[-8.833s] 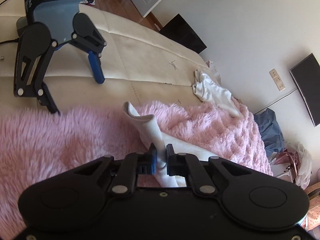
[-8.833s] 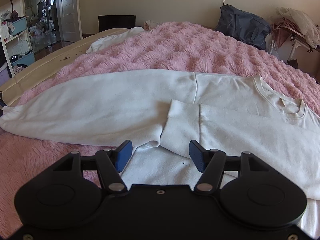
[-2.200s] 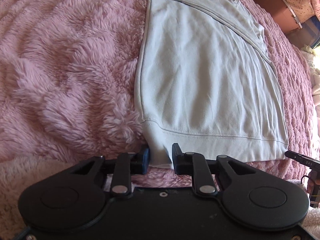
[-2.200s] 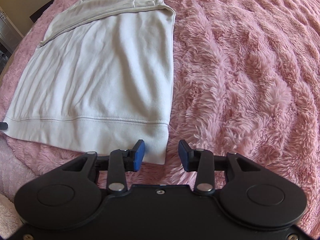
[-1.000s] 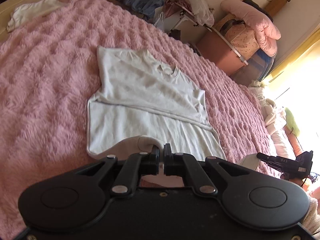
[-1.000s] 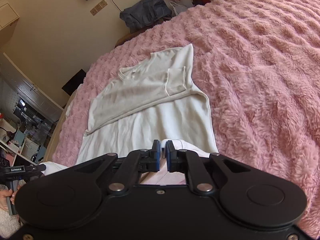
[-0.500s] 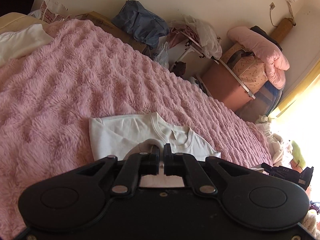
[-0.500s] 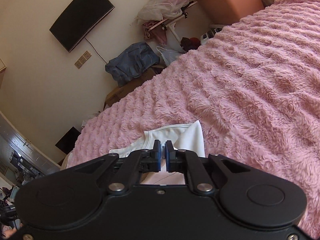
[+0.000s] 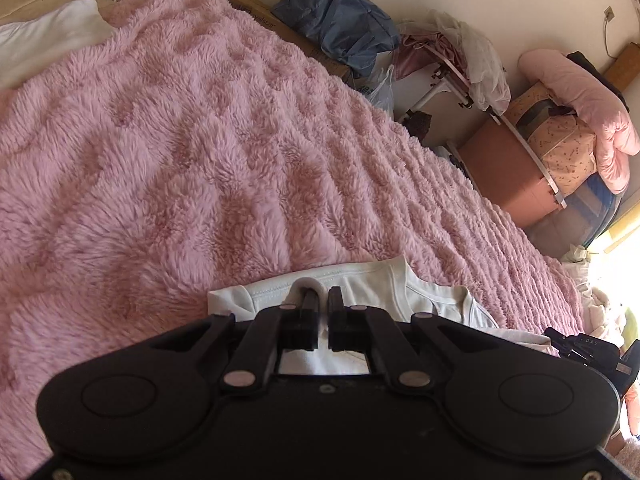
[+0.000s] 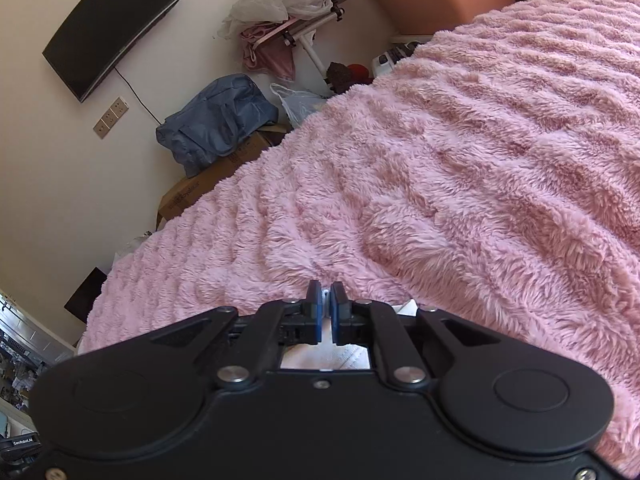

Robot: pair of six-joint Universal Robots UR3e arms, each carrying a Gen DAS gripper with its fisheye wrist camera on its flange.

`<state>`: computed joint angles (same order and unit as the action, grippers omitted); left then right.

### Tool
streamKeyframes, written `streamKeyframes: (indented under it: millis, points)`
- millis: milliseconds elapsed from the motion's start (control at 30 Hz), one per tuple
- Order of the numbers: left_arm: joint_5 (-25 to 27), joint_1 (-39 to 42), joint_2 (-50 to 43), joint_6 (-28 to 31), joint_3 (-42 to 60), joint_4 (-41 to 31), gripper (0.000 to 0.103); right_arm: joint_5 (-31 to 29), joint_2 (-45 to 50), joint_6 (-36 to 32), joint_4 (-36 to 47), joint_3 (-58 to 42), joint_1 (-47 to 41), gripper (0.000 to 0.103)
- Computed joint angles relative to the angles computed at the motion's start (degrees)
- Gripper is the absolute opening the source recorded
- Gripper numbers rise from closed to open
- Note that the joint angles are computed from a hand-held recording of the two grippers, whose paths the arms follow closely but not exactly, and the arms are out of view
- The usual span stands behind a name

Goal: Fold small clothes
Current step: 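Lay the hem onto the collar and open both grippers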

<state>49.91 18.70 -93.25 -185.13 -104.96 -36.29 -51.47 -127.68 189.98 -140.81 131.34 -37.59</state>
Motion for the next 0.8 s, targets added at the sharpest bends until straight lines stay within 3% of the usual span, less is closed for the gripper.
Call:
streamKeyframes:
  millis: [200,433,467,500,567,633,800]
  points:
    - [3.6,-2.0,-5.7,-3.0,-0.4,5.6,0.001,-8.3,13.2,7.3,-16.2,0.8,8.0,0.005]
    - [7.4,-4.5,-9.2,-5.6,0.0,10.0,0.009,-15.0,21.1,9.1,-22.8,-0.1,13.7,0.005]
    - [7.4,-4.4,-8.8,-6.4,-0.4,10.7,0.013,-15.1,21.5,8.8,-23.0,-0.1,13.9,0.005]
    - [7.6,-4.4,-8.0,-6.9,-1.1,11.8,0.025,-15.3,21.9,8.1,-22.8,-0.4,14.2,0.006]
    - [10.3,-4.7,-5.0,-7.3,-2.8,14.0,0.042,-15.0,21.5,6.3,-21.3,-0.9,14.1,0.012]
    - [11.8,-4.2,-2.1,-4.8,-3.6,13.2,0.042,-13.5,18.9,5.3,-19.9,-0.2,12.7,0.013]
    - [4.2,1.6,7.1,4.9,-8.9,0.9,0.043,-5.5,6.3,-6.0,-7.6,1.9,4.2,0.013]
